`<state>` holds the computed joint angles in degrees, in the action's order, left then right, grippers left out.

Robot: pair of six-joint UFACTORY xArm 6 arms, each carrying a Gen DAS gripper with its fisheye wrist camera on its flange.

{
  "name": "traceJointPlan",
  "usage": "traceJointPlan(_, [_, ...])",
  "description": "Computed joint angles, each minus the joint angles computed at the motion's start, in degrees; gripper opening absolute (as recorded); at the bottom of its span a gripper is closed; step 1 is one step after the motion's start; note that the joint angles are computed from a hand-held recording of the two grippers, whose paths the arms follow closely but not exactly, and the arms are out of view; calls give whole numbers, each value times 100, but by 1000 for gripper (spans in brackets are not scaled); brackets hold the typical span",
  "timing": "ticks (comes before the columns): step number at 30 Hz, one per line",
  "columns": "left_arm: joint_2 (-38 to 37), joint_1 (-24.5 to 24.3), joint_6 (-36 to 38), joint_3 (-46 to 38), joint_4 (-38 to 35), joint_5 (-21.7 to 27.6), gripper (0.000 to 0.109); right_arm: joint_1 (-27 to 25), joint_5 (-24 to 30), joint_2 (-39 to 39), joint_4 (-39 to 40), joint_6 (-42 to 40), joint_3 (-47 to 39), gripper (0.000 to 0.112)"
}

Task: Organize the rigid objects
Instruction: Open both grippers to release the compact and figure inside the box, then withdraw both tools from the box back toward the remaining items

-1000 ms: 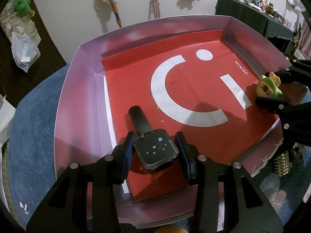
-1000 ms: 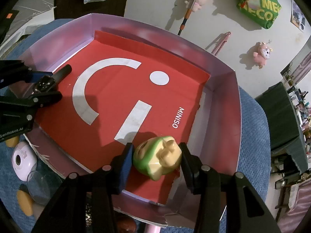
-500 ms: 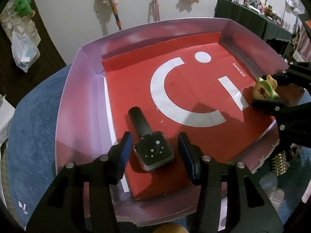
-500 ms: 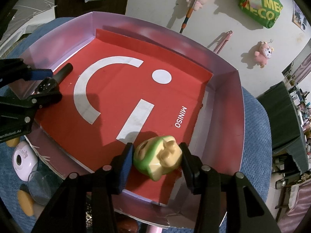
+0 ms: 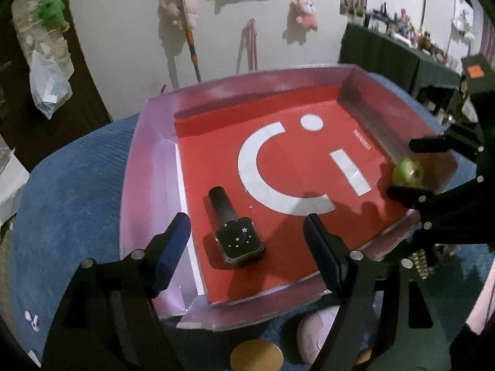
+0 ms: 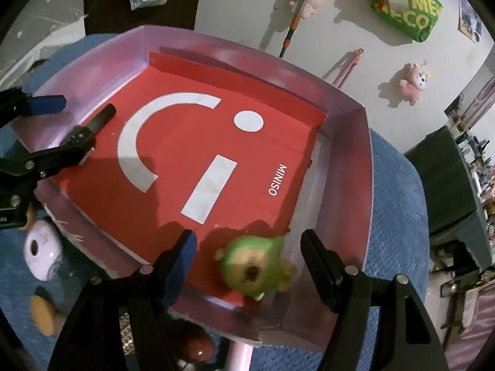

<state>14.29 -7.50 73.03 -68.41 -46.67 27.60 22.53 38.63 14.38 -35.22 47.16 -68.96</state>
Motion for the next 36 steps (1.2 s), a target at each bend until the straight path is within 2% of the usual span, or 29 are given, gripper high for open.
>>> traceJointPlan(6, [-450, 293, 298, 169, -729, 465, 75, 68, -137, -443, -386, 560, 310, 81])
traceJointPlan(8, [-674, 419, 504, 301, -1029, 680, 79, 108, -219, -674, -559, 818, 476, 83])
traceJointPlan(9, [-800, 471, 641, 391, -1213, 756, 84, 145, -290, -857, -708, 1030, 609, 85])
traceJointPlan(11, [-1043, 551, 963, 582, -1584, 863, 90, 217, -352, -1109, -958, 1367, 779, 95])
traceJointPlan(17, [-2097, 869, 2227, 1491, -2825, 1202, 94, 583, -480, -1936, -1941, 2658, 1326, 103])
traceJointPlan(19, [-2547, 1005, 2862, 1911, -3395, 1286, 99, 782, -399, -2190, -2386, 3228, 1499, 103])
traceJointPlan(22, [-3138, 1237, 3639, 2507, -4122, 1467, 100, 1130, -126, -2496, -2965, 3983, 1711, 103])
traceJointPlan(29, [-3604, 1793, 3924, 3229, -4461, 2121, 103, 1961, 572, -2787, -3647, 5278, 2110, 103])
traceJointPlan(34, [-3594, 1953, 3993, 3590, -4393, 2164, 103, 2507, 1172, -2543, -3906, 6073, 2245, 103])
traceJointPlan(36, [-3515, 1915, 4037, 3687, -4354, 2042, 103, 2602, 1153, -2428, -4064, 6493, 2359, 103])
